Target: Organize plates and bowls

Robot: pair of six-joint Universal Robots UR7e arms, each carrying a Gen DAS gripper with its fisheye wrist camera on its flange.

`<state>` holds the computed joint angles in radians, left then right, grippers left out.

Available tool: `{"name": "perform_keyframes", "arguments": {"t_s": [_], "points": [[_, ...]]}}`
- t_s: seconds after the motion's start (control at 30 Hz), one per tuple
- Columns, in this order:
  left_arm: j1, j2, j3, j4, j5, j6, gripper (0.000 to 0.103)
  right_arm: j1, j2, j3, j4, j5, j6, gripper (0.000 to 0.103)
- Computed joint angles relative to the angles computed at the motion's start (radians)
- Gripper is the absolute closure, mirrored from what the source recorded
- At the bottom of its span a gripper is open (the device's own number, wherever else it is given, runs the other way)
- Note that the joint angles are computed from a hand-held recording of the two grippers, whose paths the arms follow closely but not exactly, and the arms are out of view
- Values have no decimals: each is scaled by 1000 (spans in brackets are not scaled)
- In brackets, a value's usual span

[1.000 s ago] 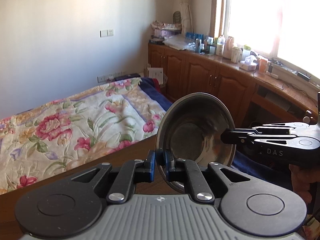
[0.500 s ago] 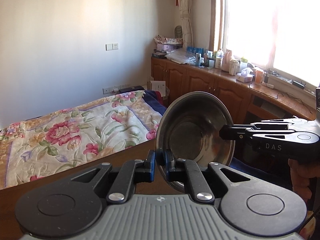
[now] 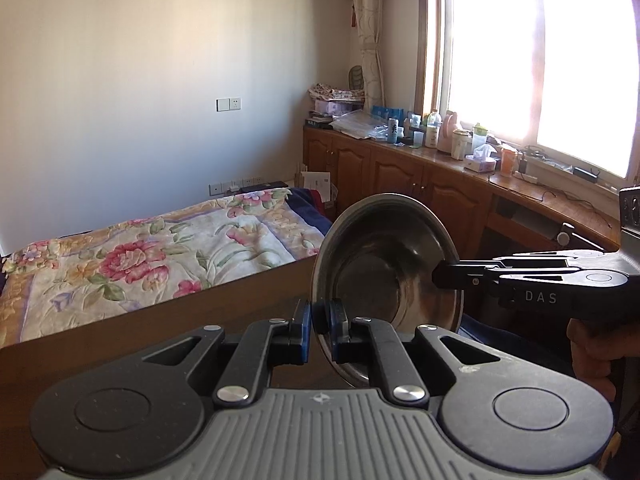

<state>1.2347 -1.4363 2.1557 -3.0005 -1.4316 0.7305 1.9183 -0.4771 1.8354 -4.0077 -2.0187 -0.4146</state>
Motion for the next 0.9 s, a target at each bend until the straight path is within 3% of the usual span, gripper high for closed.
{"name": "perform_keyframes", "arguments": {"t_s": [0.37, 0.73, 0.9], "points": [[29, -94, 118, -74, -29, 52, 92, 29, 38, 50, -101, 2, -12, 92], [106, -110, 174, -143, -91, 48, 92, 19, 92, 76, -175, 43, 0, 92], [126, -117, 186, -144, -101, 37, 92, 33, 124, 68, -217, 26, -30, 92]]}}
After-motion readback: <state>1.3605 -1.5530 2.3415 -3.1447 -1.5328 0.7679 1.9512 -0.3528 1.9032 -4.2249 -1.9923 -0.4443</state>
